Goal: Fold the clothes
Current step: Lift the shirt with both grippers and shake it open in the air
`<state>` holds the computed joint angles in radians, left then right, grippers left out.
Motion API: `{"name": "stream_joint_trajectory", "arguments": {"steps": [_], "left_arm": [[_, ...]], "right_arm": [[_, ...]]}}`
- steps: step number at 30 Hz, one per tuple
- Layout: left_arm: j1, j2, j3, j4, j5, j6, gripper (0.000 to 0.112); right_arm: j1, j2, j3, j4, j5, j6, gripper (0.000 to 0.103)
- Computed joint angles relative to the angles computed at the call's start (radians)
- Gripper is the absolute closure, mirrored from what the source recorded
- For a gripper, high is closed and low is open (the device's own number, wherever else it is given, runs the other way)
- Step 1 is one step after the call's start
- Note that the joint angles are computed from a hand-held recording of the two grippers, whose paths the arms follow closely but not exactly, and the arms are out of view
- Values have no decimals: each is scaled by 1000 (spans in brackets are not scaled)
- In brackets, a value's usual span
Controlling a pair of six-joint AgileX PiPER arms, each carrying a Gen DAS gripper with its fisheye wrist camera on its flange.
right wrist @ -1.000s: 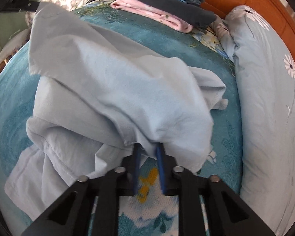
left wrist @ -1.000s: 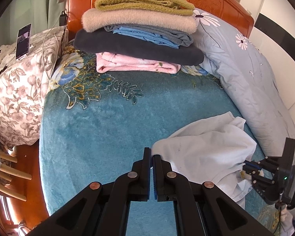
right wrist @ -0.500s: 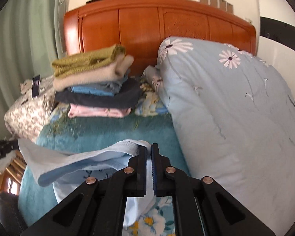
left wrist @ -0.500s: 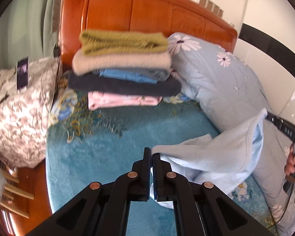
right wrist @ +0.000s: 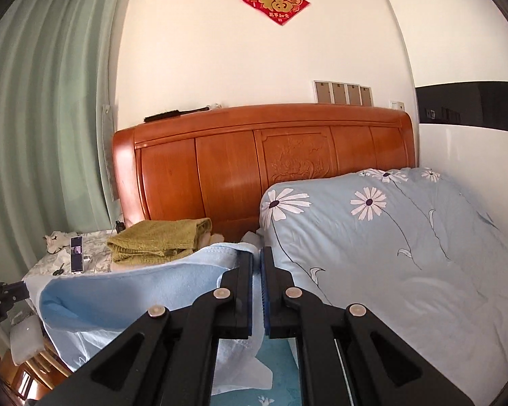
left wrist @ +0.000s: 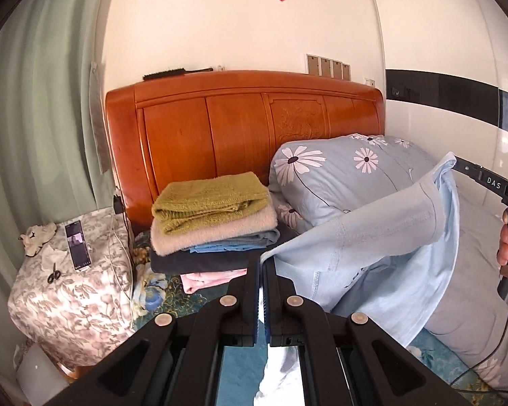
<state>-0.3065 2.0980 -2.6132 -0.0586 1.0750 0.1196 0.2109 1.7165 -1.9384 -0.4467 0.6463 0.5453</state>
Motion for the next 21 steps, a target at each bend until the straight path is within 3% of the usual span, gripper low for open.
{"name": "stream_joint_trajectory", "arguments": {"steps": [7,10,14,18,21], "left_arm": [[-22,-178,169,47,-91,-21,110],[-33,-329,359,38,-181,-10,110],[-69,-503,562,74,-263,0,110],[-74,-575,575,47,-223,17,110],[-39,-543,449,-30,-118,34,110]], "right_arm": [[9,-121,77,22,-53,-23,99],[4,-209,144,74,-82,-72,99],[51,-379,294,-8,-109,-65,99],[95,-471,320,-42,-72,-80,99],[115,-470,246,-34,-26,-120,99]]}}
